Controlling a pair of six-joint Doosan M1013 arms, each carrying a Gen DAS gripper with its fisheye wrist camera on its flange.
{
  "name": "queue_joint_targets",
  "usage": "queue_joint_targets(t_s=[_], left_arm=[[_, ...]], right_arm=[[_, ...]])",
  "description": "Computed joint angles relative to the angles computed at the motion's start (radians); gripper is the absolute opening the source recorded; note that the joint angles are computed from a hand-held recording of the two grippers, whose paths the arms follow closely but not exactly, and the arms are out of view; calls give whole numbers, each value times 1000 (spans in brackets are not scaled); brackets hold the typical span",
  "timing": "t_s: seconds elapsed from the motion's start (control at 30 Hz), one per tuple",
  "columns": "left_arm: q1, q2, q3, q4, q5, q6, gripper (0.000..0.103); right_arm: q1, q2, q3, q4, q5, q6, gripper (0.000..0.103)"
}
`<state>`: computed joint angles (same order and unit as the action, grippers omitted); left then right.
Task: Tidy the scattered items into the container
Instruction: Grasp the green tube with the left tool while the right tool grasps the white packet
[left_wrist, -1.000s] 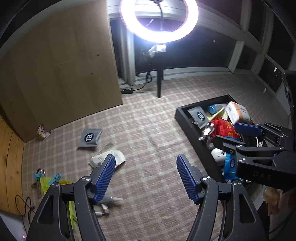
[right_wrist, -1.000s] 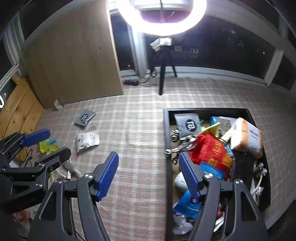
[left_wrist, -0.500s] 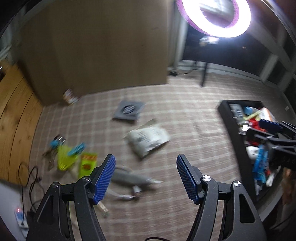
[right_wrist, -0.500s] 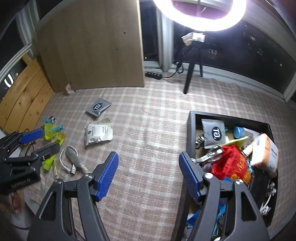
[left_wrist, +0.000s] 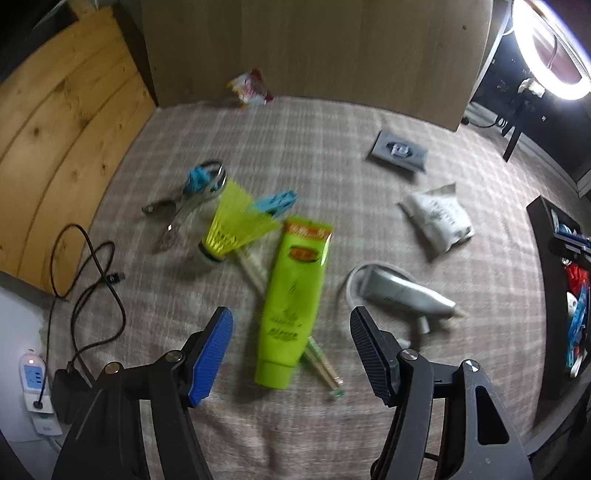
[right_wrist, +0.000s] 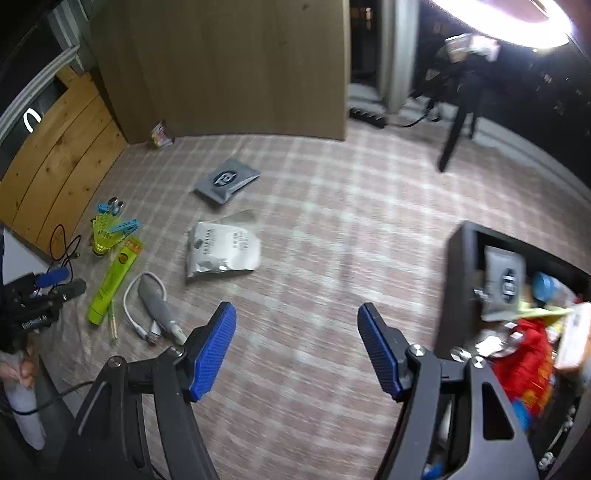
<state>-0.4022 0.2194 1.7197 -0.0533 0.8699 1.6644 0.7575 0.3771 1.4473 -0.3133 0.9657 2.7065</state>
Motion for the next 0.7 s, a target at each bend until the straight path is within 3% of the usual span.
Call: queue_joint_targets(t_s=[0.23, 0.37, 0.57, 0.7], left_arm=[[10, 35, -12, -41, 31, 66, 59], [11, 66, -34, -72, 71, 208, 59], [14, 103, -56, -69, 143, 220, 39], [16, 104, -56, -73, 149, 239, 40]], right_arm=[[-30, 106, -121, 114, 0, -191, 67], [-44, 170, -203, 163, 43, -276, 67], [-65, 257, -310, 235, 122, -351, 67], [-70, 296, -359, 255, 174, -381, 67]])
